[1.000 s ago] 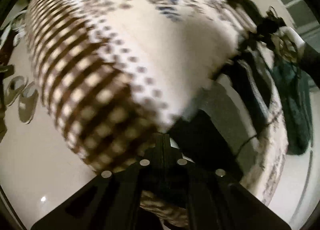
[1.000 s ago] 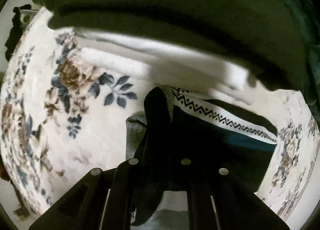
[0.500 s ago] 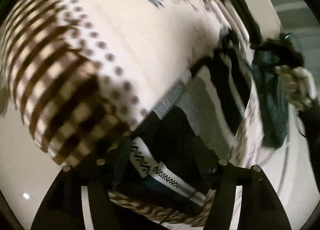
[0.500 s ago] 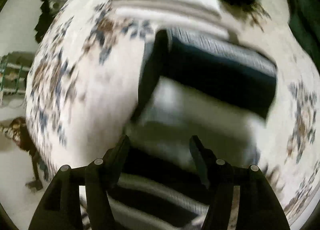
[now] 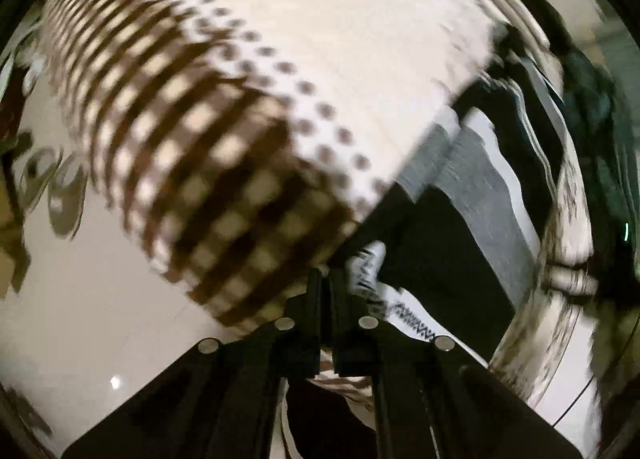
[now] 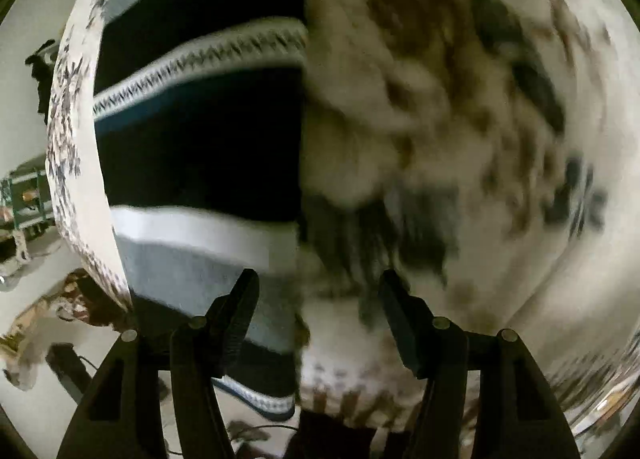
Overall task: Fold small clothes
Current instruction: 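Grasp the sweater hem with both grippers and lift it toward the collar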
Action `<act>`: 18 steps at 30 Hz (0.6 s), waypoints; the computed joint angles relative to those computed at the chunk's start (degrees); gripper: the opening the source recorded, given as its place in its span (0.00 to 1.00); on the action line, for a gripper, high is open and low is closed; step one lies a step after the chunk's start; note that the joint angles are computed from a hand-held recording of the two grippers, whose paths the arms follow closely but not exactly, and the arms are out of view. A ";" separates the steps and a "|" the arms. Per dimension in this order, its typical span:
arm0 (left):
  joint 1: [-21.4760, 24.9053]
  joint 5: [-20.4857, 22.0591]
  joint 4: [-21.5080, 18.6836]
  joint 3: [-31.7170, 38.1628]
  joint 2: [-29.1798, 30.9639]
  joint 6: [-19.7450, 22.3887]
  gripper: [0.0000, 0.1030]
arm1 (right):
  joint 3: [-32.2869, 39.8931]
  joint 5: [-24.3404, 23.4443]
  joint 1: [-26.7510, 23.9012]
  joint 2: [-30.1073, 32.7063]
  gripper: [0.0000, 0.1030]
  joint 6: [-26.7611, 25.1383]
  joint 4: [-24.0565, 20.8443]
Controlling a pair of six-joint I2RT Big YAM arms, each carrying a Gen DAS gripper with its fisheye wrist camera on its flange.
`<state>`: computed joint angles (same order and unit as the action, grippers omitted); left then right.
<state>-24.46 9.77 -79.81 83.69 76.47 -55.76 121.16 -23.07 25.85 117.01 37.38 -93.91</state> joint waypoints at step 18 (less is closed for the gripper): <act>1.55 15.10 -8.94 26.97 22.15 24.47 0.74 | -20.39 -7.00 1.19 -11.20 0.79 20.88 20.66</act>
